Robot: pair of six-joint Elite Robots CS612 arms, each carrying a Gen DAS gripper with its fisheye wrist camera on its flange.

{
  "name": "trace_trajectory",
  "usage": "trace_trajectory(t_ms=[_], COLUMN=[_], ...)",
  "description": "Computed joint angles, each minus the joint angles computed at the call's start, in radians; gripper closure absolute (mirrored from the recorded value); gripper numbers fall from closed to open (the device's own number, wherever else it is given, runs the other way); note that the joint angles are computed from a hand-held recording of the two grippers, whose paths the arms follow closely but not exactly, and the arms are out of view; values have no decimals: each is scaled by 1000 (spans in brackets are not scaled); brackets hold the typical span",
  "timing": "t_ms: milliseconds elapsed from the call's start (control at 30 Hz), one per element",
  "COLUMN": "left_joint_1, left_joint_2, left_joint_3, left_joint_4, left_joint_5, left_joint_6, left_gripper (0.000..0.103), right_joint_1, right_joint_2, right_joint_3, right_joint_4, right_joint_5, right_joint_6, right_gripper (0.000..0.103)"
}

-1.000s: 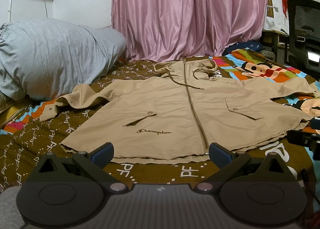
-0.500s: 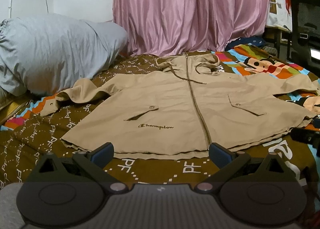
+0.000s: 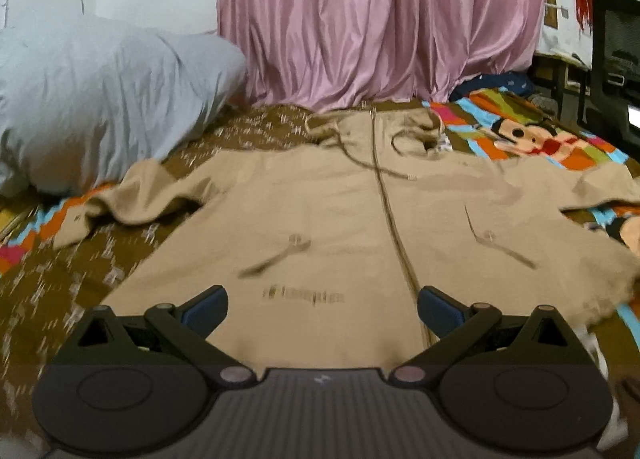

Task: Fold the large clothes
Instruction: 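Reach the right tool to the jacket's sleeve and hem edge, then grasp the jacket sleeve with the right tool and lift it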

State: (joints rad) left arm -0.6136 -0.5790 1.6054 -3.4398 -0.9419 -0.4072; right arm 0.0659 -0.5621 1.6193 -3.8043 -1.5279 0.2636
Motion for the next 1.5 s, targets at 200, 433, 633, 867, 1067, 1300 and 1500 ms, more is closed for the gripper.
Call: trace_trajectory(t_ms=[200,433,633,867,1067,1300,1500], left_joint_1=[43,91,110,115,113,108,106], left_joint_2=[80,177,219,210,207,199,166], left_joint_3=[-161,-339,-393,-371,-365,-374,-346], left_joint_4=[26,79,127,129,132,175,185], left_joint_5=[-25,-81,-88,-119,-115,-82,-48], left_joint_6=[43,42,0,-55,-61,-69,-93], left_gripper=[0,0,0,0,0,0,0], right_joint_1=[-102,-151,-175,-169,-156,-150,-122], right_joint_2=[0,76,158,217,264,273,242], right_joint_3=[-94,-275,-443,-553,-642,-668,-660], right_joint_4=[196,388,529,668,730,772,661], right_joint_5=[91,28,-72,-252,-371,-428,-487], right_joint_6=[82,130,311,523,628,733,508], right_gripper=[0,0,1,19,45,87,95])
